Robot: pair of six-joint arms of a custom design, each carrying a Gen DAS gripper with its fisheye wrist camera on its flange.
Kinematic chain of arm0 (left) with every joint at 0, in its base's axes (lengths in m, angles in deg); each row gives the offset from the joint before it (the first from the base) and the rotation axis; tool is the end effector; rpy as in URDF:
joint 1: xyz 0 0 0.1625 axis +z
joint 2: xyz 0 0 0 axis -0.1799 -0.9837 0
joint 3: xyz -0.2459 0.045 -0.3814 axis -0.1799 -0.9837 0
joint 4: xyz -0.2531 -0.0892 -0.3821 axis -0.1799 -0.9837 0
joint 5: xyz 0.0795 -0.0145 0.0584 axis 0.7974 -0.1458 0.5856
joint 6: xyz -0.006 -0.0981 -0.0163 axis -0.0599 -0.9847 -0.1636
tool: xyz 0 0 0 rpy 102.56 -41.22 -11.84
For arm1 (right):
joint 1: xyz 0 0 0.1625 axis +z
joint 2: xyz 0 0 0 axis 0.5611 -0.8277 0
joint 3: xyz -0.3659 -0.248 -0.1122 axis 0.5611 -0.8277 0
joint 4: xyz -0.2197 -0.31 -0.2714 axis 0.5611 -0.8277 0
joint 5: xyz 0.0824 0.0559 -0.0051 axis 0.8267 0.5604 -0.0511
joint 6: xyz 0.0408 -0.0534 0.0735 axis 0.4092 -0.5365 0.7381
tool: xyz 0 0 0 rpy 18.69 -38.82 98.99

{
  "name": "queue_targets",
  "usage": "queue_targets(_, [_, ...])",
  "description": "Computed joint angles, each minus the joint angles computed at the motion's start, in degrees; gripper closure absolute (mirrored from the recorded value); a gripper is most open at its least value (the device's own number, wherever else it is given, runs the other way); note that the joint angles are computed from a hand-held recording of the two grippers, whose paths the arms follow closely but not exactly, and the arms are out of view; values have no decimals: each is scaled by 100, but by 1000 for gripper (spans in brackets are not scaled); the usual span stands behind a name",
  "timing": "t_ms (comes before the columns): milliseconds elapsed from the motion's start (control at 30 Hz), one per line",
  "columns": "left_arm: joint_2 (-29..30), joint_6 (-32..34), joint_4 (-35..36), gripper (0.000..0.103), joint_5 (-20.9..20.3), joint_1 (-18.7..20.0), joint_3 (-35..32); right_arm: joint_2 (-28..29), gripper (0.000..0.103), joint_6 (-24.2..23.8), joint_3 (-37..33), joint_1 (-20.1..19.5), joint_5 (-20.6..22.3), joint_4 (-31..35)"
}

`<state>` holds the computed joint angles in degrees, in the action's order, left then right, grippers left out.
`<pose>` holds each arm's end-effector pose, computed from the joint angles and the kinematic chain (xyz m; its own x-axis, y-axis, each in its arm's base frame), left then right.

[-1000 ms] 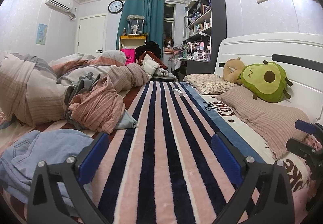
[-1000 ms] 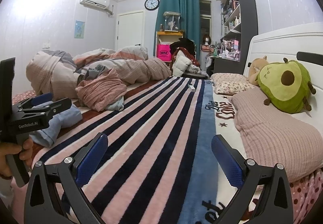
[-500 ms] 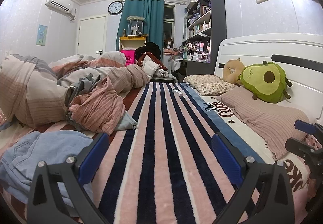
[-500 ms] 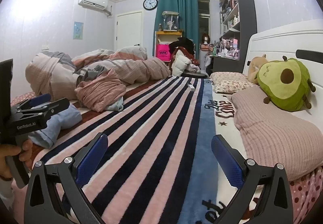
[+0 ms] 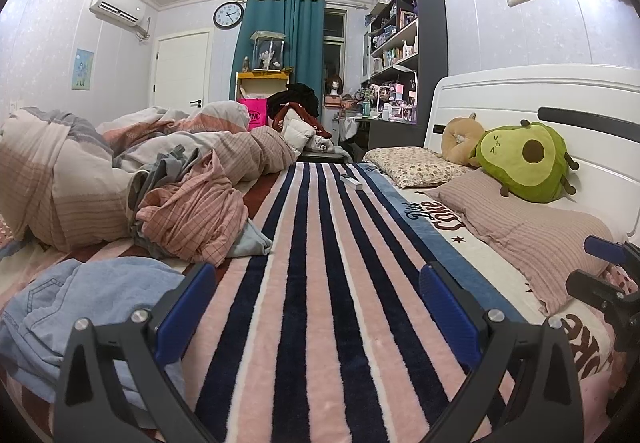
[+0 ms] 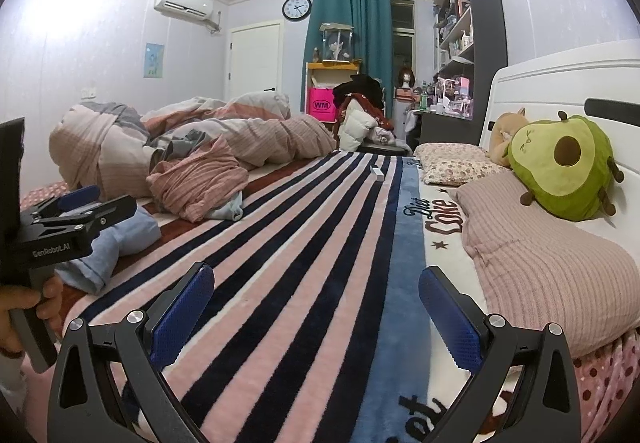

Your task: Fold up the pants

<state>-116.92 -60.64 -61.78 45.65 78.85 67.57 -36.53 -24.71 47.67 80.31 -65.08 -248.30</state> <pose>-0.0916 -0.7424 0.3682 -0.7464 -0.0107 -0.6654 0.6334 0.2955 -0.7152 0.4372 -0.7328 0.0411 -0.5878 -0.3613 0.7239 -0.8088 0.2854 -0.5142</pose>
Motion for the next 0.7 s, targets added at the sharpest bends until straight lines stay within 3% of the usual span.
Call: queue_targets(700, [-5, -5, 18, 2, -38, -9, -11, -5, 1, 3, 2, -6, 8, 4])
